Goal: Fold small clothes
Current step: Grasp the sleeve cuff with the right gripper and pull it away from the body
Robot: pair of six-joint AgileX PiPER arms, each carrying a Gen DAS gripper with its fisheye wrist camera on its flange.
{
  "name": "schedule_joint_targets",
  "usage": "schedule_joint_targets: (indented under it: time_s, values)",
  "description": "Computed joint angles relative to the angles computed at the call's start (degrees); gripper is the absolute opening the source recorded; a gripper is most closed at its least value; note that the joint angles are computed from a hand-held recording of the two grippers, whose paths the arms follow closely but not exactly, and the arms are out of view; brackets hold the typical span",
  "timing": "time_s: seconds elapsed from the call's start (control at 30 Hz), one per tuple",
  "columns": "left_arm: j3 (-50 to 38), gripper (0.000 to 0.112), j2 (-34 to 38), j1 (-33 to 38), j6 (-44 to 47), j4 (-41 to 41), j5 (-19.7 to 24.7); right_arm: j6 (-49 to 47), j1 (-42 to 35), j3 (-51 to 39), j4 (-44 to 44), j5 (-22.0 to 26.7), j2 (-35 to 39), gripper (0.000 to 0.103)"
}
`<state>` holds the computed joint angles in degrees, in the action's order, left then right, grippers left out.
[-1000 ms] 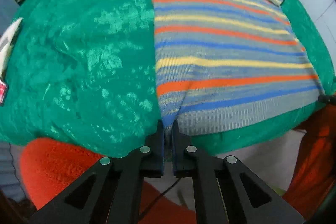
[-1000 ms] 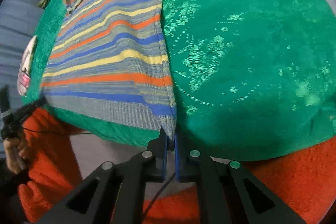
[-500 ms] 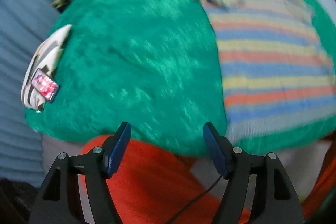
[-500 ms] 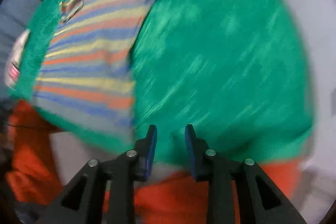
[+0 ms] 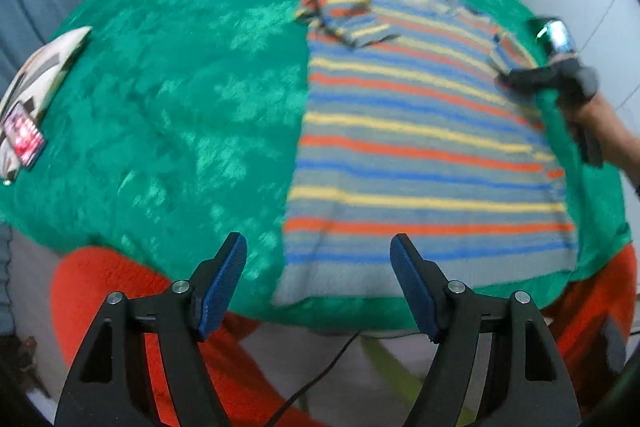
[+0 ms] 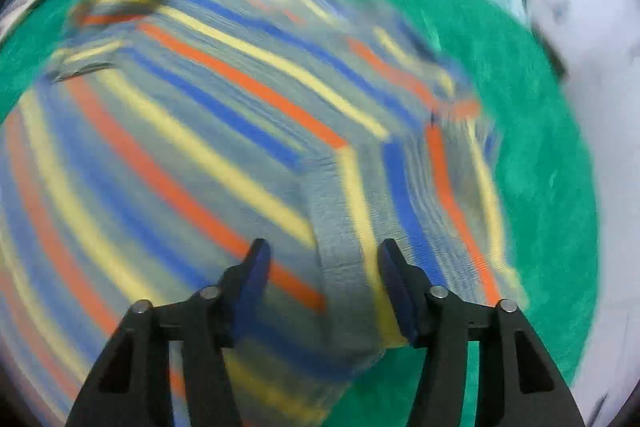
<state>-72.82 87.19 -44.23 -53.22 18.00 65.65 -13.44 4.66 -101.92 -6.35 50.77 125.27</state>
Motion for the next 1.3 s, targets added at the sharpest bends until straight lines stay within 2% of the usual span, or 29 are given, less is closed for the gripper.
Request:
schedule_joint_targets:
  time_s: [0.03,0.13,0.2,0.33,0.43,0.53,0.67,0.73,0.83,0.93,1.0,1.03,1.1,1.13,1.2,1.23,1.3]
  values:
    - [1.7,0.076,-1.3,-0.6,-1.2,0.8,0.4,1.4,-2.8,-2.8,2.1,1.1,0.7,0.0]
    - [6.2,0.076,-4.3,0.5,-2.2,0.3,-0.3,6.9,-10.5,-5.6,3.0,0.4,-1.4,0.002]
    - [7.7,0.076,-4.9,1.7,-1.5,-1.2,-1.8,10.2,-16.8,-9.8,1.4,2.2,-1.5,0.002]
    - [5.2,0.076,-1.8,1.9,1.2,-2.8,-3.1,12.5,-26.7,-26.1,-0.8,11.5,4.6,0.002]
    - [0.5,0.076,1.3,-0.4,1.5,-1.5,-2.1,9.2,-31.0,-34.4,4.7,17.8,9.1,0.002]
    - [-2.9,0.076,2.9,-2.5,1.5,0.0,-0.9,8.4,-31.0,-27.7,3.1,14.1,6.5,0.001]
    - [-3.3,0.076,3.5,-3.1,2.2,-0.5,0.1,11.2,-30.8,-20.4,-3.1,8.9,4.2,0.001]
    - [-3.0,0.076,3.8,-3.1,2.3,-1.1,0.3,11.8,-31.9,-21.6,-3.9,8.7,4.7,0.001]
    - [-3.1,0.076,4.4,-2.8,2.7,-2.2,0.2,11.6,-32.6,-28.1,-4.6,12.1,9.1,0.001]
    - [-3.7,0.076,4.9,-3.3,2.6,-2.0,0.5,11.8,-32.7,-30.6,-4.8,13.7,12.1,0.001]
    - [-3.9,0.076,4.8,-4.1,2.1,-1.1,1.1,10.6,-34.0,-32.3,0.3,14.8,13.6,0.003]
    - [-3.6,0.076,4.7,-4.3,1.9,-0.7,1.1,9.5,-35.1,-30.7,4.0,13.5,12.6,0.006]
    - [-2.8,0.076,4.3,-4.5,1.5,-0.5,0.8,7.9,-38.0,-25.7,11.0,10.5,9.0,0.028]
    - [-2.4,0.076,4.2,-4.3,1.5,-1.0,0.4,7.4,-40.2,-20.8,15.5,7.9,5.5,0.031]
    - [-1.7,0.076,4.3,-3.5,2.2,-2.6,-0.9,6.3,-43.0,-14.9,21.1,6.0,1.0,0.031]
    - [-1.6,0.076,4.5,-3.1,2.7,-3.4,-1.4,5.6,-44.9,-11.2,24.8,6.2,-1.4,0.031]
    - [-1.8,0.076,5.1,-2.4,3.9,-5.1,-2.6,5.2,-48.1,-6.4,32.3,10.1,-3.0,0.032]
